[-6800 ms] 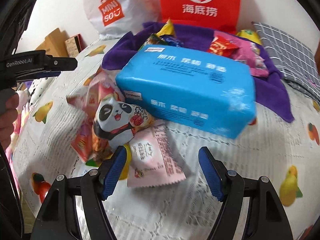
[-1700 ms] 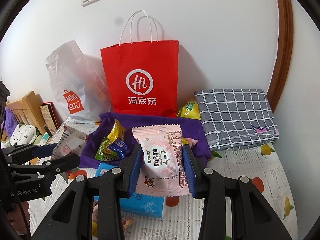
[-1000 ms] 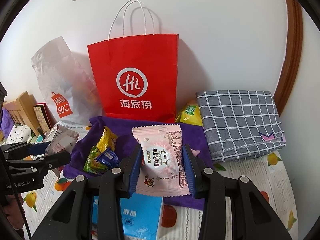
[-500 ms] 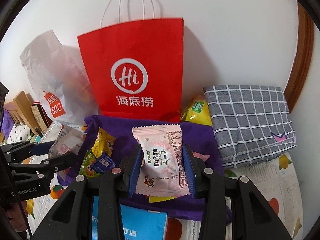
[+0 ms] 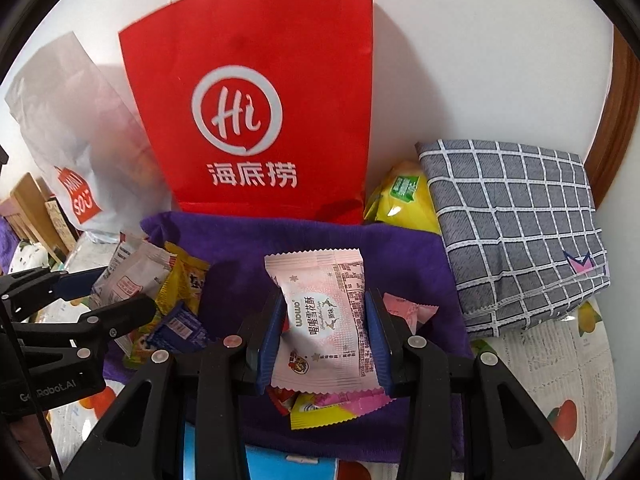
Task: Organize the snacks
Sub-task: 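Carry the white packet in the left gripper while the right carries the pink packet to the towel, then lower both packets onto the purple towel and open both grippers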
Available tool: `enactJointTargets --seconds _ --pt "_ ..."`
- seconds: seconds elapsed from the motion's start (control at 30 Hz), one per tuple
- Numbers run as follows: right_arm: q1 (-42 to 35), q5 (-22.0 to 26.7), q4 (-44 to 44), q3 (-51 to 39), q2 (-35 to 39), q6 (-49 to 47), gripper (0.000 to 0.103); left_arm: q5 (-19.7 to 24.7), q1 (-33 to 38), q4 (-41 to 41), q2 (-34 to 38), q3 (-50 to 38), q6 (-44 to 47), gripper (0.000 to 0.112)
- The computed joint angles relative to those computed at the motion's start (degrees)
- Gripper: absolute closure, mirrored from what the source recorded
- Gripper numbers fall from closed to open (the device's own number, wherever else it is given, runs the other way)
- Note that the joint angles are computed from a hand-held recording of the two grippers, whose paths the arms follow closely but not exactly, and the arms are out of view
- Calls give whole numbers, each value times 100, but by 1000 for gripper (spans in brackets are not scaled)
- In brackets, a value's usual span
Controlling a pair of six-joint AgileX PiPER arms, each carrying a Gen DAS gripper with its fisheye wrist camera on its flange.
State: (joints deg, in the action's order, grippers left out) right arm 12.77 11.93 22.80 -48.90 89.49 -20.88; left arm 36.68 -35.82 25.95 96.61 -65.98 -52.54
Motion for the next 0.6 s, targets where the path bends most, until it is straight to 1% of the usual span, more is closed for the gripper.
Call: enactJointTargets --seconds 0.23,0.47,0.6 --pt "29 -58 -396 -119 307 334 63 -51 205 -167 229 -43 125 57" --pt "97 -102 -1315 -202 504 1224 62 -32 299 -381 376 -51 323 56" --pt "97 -126 -1262 -189 512 1163 62 -78 333 -439 347 7 333 55"
